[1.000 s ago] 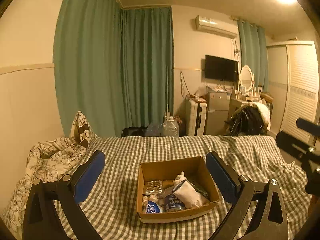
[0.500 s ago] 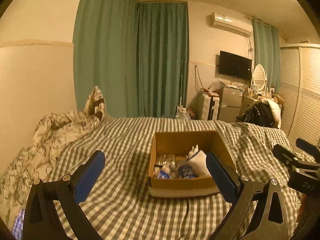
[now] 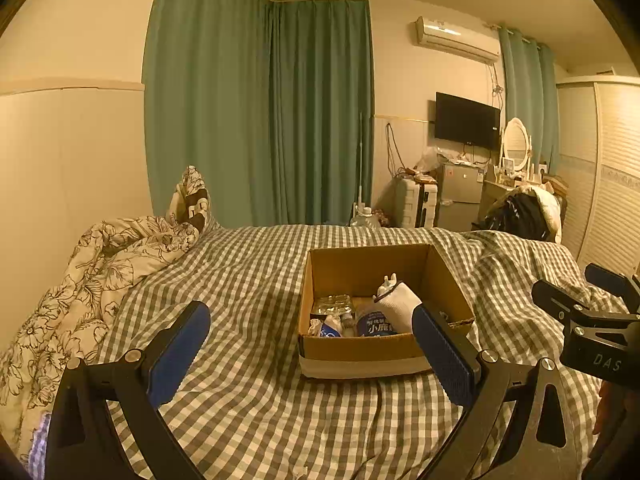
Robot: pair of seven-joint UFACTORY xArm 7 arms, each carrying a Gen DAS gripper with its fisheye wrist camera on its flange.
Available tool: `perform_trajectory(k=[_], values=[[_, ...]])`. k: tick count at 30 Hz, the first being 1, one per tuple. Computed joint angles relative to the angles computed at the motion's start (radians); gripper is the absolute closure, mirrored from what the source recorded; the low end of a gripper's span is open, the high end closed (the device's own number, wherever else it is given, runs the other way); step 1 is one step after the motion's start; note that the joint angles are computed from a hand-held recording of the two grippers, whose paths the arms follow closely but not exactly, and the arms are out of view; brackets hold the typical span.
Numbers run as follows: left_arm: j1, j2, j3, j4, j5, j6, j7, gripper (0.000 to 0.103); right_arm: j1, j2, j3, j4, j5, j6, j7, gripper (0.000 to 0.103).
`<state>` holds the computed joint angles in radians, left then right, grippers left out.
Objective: Organize objects
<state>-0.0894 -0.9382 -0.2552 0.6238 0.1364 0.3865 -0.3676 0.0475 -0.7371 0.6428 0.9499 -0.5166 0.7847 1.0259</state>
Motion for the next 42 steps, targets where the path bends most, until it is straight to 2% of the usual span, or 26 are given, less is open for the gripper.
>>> perform_trajectory(k=[42], values=[[-0.019, 0.015, -0.002, 0.013, 0.003, 0.044, 0.002, 0.000, 0.013, 0.015, 0.004, 0.009, -0.007, 0.011, 0.008, 0.000]])
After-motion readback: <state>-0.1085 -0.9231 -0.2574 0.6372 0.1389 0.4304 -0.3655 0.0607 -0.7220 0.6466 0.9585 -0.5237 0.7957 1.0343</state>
